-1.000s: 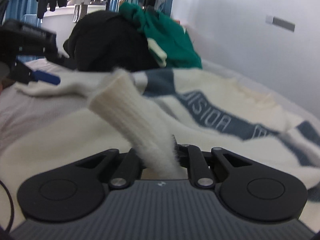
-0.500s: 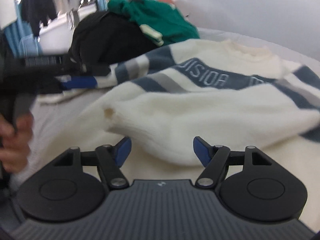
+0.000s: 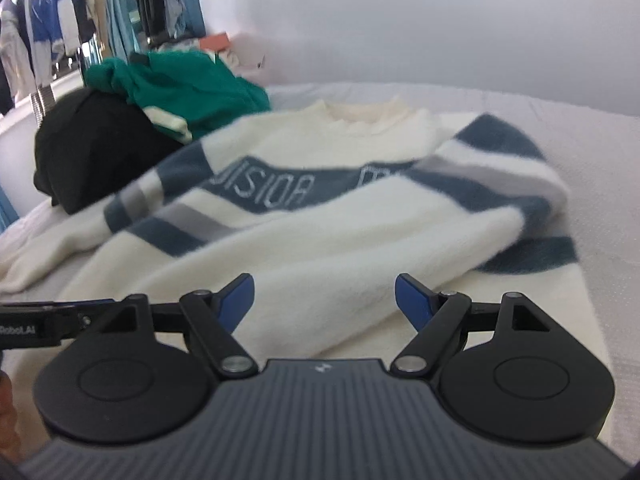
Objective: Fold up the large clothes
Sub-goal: 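Smooth the folded sweater with the right gripper while the left gripper moves away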
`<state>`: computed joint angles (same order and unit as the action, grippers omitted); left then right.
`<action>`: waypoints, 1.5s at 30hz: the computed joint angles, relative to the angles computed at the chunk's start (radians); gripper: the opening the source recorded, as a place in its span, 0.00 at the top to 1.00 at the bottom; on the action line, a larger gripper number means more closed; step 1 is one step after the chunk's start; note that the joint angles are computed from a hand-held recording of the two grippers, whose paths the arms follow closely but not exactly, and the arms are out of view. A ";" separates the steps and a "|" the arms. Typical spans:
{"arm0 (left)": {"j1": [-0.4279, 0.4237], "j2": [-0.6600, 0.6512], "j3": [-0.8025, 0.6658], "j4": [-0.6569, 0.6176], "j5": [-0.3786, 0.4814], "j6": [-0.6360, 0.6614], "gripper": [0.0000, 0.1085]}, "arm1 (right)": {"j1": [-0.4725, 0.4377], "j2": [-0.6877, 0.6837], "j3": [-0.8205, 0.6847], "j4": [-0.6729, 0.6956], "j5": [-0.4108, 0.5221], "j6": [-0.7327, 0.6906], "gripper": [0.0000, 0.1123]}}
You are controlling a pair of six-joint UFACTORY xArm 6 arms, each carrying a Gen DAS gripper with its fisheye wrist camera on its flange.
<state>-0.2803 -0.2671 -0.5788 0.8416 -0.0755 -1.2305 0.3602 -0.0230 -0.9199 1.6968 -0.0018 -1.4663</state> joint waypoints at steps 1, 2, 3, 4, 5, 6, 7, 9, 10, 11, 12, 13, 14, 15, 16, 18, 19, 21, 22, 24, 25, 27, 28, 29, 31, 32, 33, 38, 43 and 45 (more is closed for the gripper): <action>-0.010 0.004 -0.005 -0.012 0.033 0.011 0.58 | -0.001 0.014 -0.001 -0.029 0.003 0.030 0.30; -0.012 0.011 -0.006 -0.032 0.045 0.026 0.58 | -0.003 0.025 0.004 -0.084 0.009 0.086 0.31; -0.012 0.015 -0.003 -0.062 0.041 0.046 0.58 | -0.005 0.042 0.011 -0.174 0.015 0.182 0.34; -0.009 0.017 -0.002 -0.069 0.036 0.041 0.58 | -0.008 0.059 0.015 -0.245 0.016 0.258 0.36; -0.008 0.013 0.002 -0.077 0.035 0.044 0.58 | -0.012 0.071 0.015 -0.275 0.021 0.292 0.36; -0.006 0.009 0.002 -0.075 0.037 0.035 0.58 | -0.017 0.077 0.012 -0.267 0.028 0.284 0.36; 0.000 0.001 0.001 -0.045 0.040 -0.002 0.58 | -0.019 0.080 0.008 -0.250 0.033 0.265 0.36; 0.015 -0.023 0.004 0.009 0.051 -0.068 0.58 | -0.020 0.072 0.015 -0.270 0.034 0.289 0.36; 0.022 -0.040 0.006 0.032 0.061 -0.092 0.58 | -0.021 0.066 0.020 -0.270 0.035 0.293 0.37; 0.031 -0.068 0.010 0.070 0.086 -0.133 0.58 | -0.022 0.062 0.022 -0.257 0.038 0.286 0.37; 0.045 -0.096 0.015 0.115 0.103 -0.180 0.58 | -0.025 0.058 0.024 -0.248 0.042 0.285 0.37; 0.060 -0.132 0.029 0.131 0.115 -0.200 0.58 | -0.027 0.058 0.024 -0.245 0.045 0.286 0.37; 0.074 -0.170 0.045 0.136 0.132 -0.211 0.57 | -0.028 0.056 0.027 -0.259 0.047 0.303 0.37; 0.089 -0.212 0.061 0.161 0.152 -0.239 0.57 | -0.028 0.055 0.030 -0.286 0.047 0.331 0.37; 0.105 -0.257 0.077 0.180 0.177 -0.259 0.57 | -0.028 0.056 0.030 -0.301 0.045 0.346 0.37; 0.134 -0.330 0.101 0.160 0.228 -0.236 0.57 | -0.027 0.061 0.025 -0.306 0.042 0.350 0.37; 0.154 -0.366 0.111 0.145 0.254 -0.220 0.57 | -0.025 0.063 0.022 -0.293 0.039 0.335 0.36; 0.196 -0.406 0.115 0.102 0.293 -0.182 0.55 | -0.022 0.067 0.017 -0.258 0.035 0.302 0.36; 0.221 -0.417 0.112 0.062 0.303 -0.143 0.55 | -0.020 0.069 0.012 -0.232 0.032 0.274 0.36; 0.288 -0.441 0.109 0.036 0.304 -0.117 0.54 | -0.017 0.069 0.008 -0.208 0.025 0.249 0.35; 0.324 -0.455 0.111 0.034 0.303 -0.117 0.52 | -0.018 0.067 0.007 -0.202 0.027 0.244 0.35; 0.387 -0.481 0.122 0.027 0.298 -0.110 0.46 | -0.019 0.064 0.009 -0.204 0.027 0.249 0.35; 0.422 -0.495 0.132 0.022 0.295 -0.102 0.44 | -0.020 0.063 0.009 -0.205 0.027 0.254 0.35; 0.457 -0.513 0.147 0.011 0.300 -0.095 0.44 | -0.020 0.063 0.009 -0.213 0.026 0.267 0.35; 0.521 -0.535 0.177 0.009 0.301 -0.117 0.42 | -0.015 0.063 0.008 -0.235 0.018 0.299 0.35; 0.559 -0.541 0.193 0.010 0.293 -0.129 0.41 | -0.012 0.065 0.002 -0.221 0.010 0.286 0.35; 0.589 -0.548 0.206 0.012 0.296 -0.138 0.41 | -0.008 0.069 -0.004 -0.208 0.001 0.274 0.35; 0.746 -0.527 0.249 -0.057 0.272 -0.125 0.41 | 0.015 0.091 -0.027 -0.191 -0.042 0.257 0.35; 0.842 -0.472 0.275 -0.095 0.206 -0.126 0.40 | 0.029 0.124 -0.054 -0.213 -0.075 0.288 0.35; 0.859 -0.440 0.292 -0.175 0.137 -0.051 0.40 | 0.029 0.133 -0.066 -0.219 -0.075 0.304 0.35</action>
<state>0.5789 -0.7073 -0.2869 0.6664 0.0617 -1.2819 0.3897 0.1097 -0.9863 1.4774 -0.0770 -1.1623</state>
